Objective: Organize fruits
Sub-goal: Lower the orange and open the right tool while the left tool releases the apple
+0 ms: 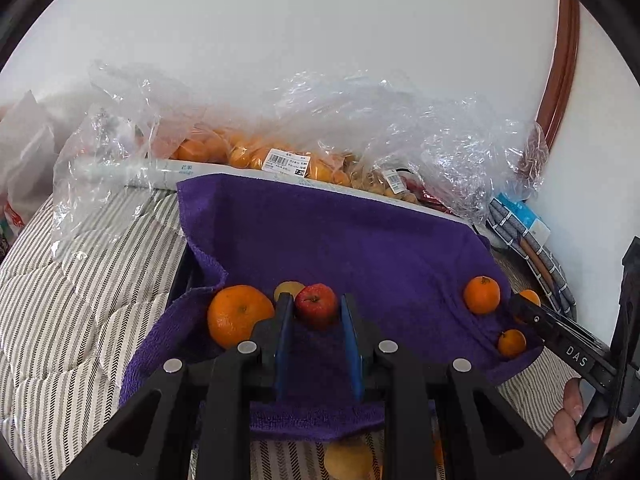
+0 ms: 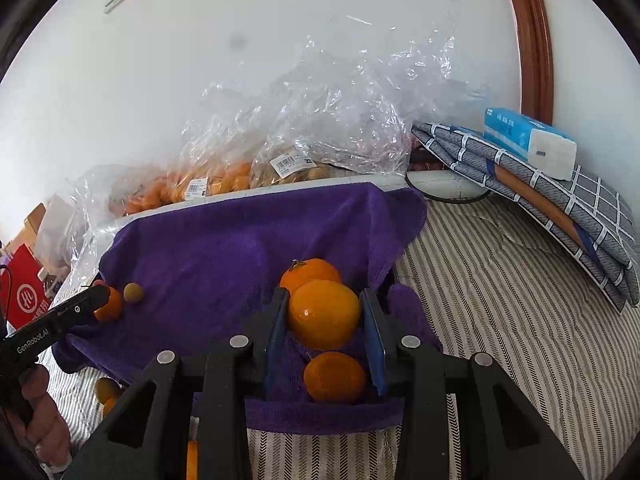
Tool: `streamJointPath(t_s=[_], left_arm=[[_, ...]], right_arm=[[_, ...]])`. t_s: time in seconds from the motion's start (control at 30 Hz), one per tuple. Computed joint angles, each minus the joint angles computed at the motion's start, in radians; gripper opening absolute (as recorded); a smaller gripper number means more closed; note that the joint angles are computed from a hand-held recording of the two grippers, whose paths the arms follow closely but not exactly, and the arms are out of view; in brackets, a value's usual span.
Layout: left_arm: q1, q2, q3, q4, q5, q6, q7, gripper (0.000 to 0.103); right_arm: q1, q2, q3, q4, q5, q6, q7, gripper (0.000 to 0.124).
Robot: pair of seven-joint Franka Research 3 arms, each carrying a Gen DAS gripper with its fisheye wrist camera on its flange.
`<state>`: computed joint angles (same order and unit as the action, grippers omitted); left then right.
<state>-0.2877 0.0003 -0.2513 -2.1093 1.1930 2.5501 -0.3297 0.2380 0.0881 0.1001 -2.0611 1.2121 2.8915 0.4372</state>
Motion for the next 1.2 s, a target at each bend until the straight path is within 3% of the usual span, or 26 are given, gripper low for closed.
streamJointPath(t_s=[0.17,0.43,0.57,0.73,0.97,1.1,1.2], left_arm=[[0.007,0.009,0.009,-0.001,-0.037,0.050,0.021,0.023],[0.000,0.018,0.008,0.007,-0.051,0.027,0.038,0.023],[0.002,0.020,0.012,0.007,-0.063,0.031,0.043,0.023],[0.003,0.021,0.014,0.005,-0.073,0.035,0.047,0.023],[-0.001,0.024,0.012,0.011,-0.073,0.018,0.050,0.023],[-0.004,0.021,0.011,0.012,-0.069,0.009,0.049,0.023],[-0.003,0.008,0.010,0.002,-0.035,0.027,0.017,0.031]], right_arm=[[0.003,0.006,0.002,-0.001,-0.014,0.014,0.011,0.035],[0.000,0.010,0.004,0.000,-0.031,0.018,0.026,0.036],[-0.002,0.005,0.011,-0.002,0.024,0.031,-0.028,0.038],[0.001,-0.010,0.011,-0.006,0.138,0.037,-0.135,0.055],[0.013,-0.017,-0.003,-0.012,0.144,0.028,-0.134,0.058],[0.014,-0.027,-0.002,-0.008,0.251,0.057,-0.211,0.058],[0.025,-0.063,-0.007,-0.039,0.246,0.085,-0.218,0.058]])
